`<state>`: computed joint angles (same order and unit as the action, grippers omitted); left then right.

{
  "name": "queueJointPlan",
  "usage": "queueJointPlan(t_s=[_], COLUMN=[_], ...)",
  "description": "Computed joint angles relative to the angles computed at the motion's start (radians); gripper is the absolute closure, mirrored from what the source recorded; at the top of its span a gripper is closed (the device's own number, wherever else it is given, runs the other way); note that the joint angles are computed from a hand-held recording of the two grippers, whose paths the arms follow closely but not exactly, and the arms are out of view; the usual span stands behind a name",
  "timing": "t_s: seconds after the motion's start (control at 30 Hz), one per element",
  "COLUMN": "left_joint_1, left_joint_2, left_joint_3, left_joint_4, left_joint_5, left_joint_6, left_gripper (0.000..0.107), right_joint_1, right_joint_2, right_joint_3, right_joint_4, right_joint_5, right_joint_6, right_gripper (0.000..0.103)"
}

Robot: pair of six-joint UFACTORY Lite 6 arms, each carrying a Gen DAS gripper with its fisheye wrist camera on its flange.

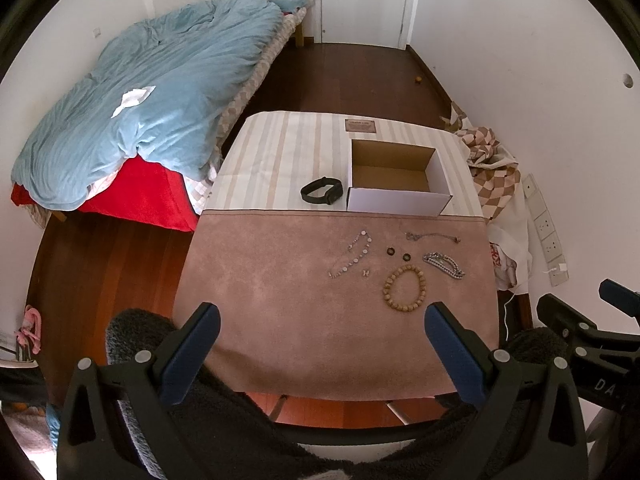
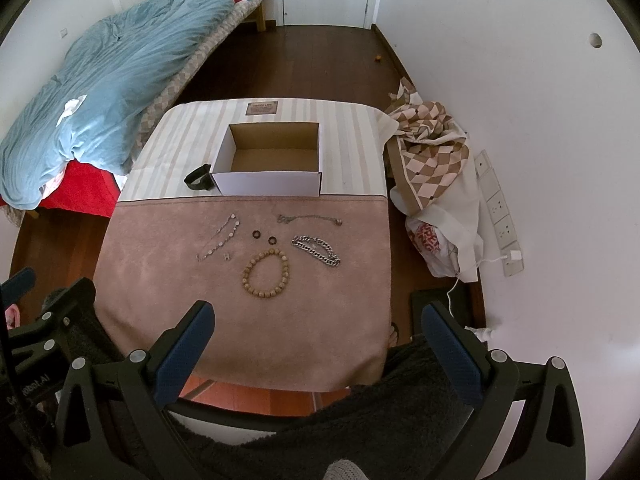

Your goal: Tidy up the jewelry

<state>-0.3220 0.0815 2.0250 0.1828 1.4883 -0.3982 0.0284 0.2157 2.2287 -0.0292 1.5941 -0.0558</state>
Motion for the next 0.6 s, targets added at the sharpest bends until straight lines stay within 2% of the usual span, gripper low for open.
queueJointPlan(t_s=[0.37, 0.6], left_joint_1=[0.000, 0.005], left_joint_2=[-0.005, 0.021], left_joint_3=[-0.025, 0.026], left_joint_4=[0.001, -0.002], left_joint_5=[-0.023, 0.000], left_joint_6=[-0.003, 0.006], left_gripper=[0.004, 0.004], right_joint_1=[0.002, -0.001], right_joint_2=[0.003, 0.005], right_joint_3=[0.006, 0.012], right_joint_4=[-0.001, 0.001], right_joint_5=[0.002, 0.007], right_joint_6=[0.000, 0.000], right_gripper=[0.000, 0.000])
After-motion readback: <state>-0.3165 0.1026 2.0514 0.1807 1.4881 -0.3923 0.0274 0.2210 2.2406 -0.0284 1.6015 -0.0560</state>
